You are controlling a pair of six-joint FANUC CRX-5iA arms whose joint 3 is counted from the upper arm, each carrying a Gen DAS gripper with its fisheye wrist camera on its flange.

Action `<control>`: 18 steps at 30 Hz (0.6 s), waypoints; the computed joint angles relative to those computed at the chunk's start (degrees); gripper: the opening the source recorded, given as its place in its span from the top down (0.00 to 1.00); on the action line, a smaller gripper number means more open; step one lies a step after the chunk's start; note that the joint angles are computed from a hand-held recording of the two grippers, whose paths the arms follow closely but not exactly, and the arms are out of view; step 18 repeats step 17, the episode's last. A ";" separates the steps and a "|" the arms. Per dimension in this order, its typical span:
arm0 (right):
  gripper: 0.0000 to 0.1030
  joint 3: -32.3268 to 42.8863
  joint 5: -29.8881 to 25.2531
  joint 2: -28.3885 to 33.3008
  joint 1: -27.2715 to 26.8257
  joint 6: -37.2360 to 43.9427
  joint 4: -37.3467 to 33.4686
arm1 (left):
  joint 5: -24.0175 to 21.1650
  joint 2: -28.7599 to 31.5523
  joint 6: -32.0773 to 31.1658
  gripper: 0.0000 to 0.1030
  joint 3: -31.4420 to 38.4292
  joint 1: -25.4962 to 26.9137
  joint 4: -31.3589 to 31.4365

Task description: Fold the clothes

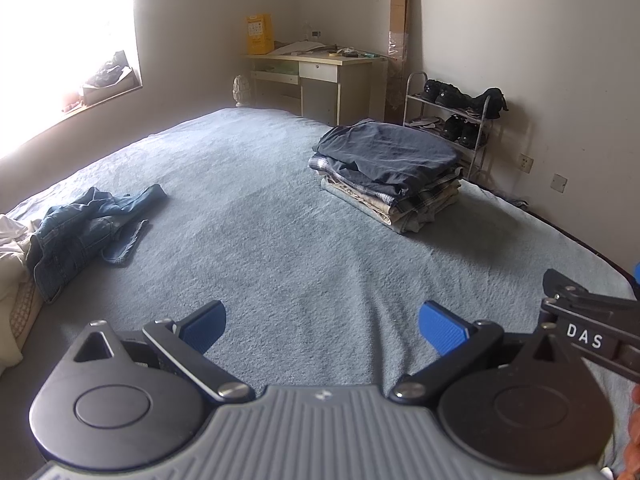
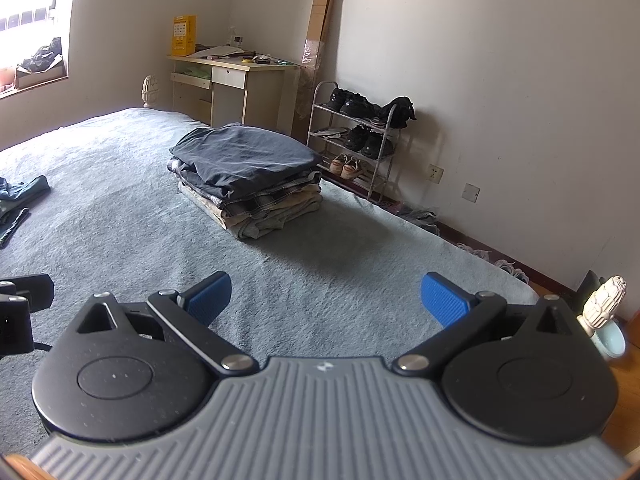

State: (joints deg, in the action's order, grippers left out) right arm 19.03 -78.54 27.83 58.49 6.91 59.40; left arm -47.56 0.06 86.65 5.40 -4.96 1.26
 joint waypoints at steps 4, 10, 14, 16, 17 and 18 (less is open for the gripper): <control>0.01 -0.26 0.22 -0.15 -0.03 0.04 0.13 | -0.12 0.01 0.28 0.00 0.12 -0.11 -0.30; 0.01 -0.44 0.27 -0.25 0.00 -0.13 -0.02 | -0.24 -0.01 0.67 0.00 0.23 -0.22 -0.72; 0.01 -0.35 0.39 -0.22 -0.08 -0.04 0.00 | -0.44 -0.01 0.82 0.00 0.23 -0.19 -0.81; 0.01 -0.38 0.50 -0.23 -0.12 0.02 0.02 | -0.42 -0.06 0.73 0.00 0.13 -0.15 -0.70; 0.01 -0.38 0.57 -0.24 -0.12 0.07 -0.05 | -0.30 -0.06 0.67 0.00 0.05 -0.11 -0.64; 0.01 -0.38 0.57 -0.24 -0.12 0.07 -0.05 | -0.30 -0.06 0.67 0.00 0.05 -0.11 -0.64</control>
